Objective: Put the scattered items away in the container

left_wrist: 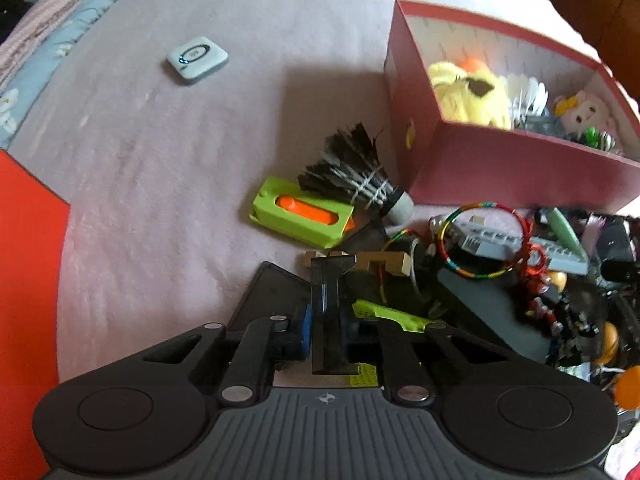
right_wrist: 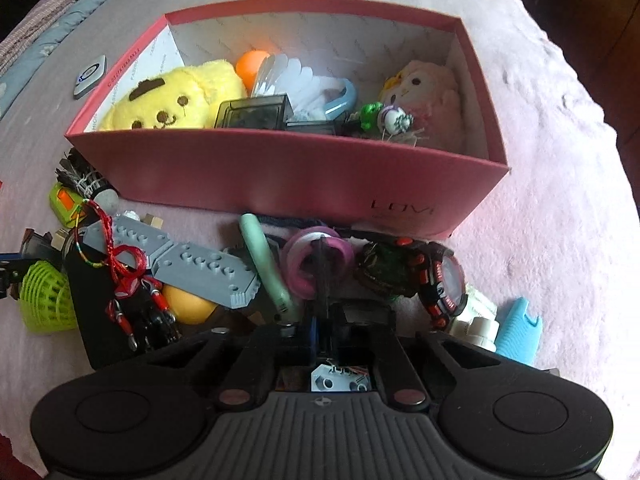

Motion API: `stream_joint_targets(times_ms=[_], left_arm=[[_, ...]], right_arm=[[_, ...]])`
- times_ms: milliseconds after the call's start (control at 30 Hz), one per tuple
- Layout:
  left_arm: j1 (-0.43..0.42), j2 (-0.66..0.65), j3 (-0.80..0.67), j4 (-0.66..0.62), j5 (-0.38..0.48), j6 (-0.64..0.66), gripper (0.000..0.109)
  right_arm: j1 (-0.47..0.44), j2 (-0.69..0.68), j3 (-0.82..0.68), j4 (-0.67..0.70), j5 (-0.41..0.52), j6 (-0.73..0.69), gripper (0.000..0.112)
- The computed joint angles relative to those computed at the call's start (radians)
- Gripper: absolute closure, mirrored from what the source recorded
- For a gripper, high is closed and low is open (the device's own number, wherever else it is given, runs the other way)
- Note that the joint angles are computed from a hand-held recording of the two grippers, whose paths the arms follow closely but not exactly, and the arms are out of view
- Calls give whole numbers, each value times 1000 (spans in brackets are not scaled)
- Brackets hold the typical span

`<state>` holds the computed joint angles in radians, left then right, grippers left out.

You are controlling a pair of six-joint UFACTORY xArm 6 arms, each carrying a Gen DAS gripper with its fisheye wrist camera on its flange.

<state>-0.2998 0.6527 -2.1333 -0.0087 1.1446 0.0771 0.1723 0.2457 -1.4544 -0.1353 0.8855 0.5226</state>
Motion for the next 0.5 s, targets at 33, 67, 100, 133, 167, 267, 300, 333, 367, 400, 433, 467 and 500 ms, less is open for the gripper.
stream_joint_targets(times_ms=[33,67,100,133,167,267,300,333,367,400,433,467,500], left_arm=[[1,-12,13,-4,-7,-2,94],[3,-24,24,-7,-14,-4,94],[5,-33,31,-9,-19,-5,94],[6,-45,41,-13,-26,-8,94],[7,-60,54,-17,-33,-13,94],[6,-98,85,-32,-46,-6,94],[5,-111,94,-37,-49,-2,94],[5,-123,103,-42,-53,1,94],[4,-135,111,-46,-56,5,94],[3,-146,120,-51,-58,8,94],[0,-161,132,-58,-59,11,94],[-2,-176,145,-65,-61,18,94],[-6,-189,156,-72,-62,26,94]], right_arm=[[1,-5,4,-6,-6,7,105],[2,-13,11,-13,-14,15,105],[3,-22,19,-19,-22,21,105],[3,-33,26,-21,-27,24,105],[3,-44,35,-21,-32,27,105],[3,-81,61,-23,-45,36,105],[3,-96,71,-24,-49,41,105],[4,-112,84,-25,-55,46,105],[4,-127,95,-27,-58,50,105],[6,-143,106,-27,-60,55,105],[7,-158,117,-25,-61,58,105],[9,-174,128,-24,-62,63,105],[12,-189,138,-25,-61,67,105]])
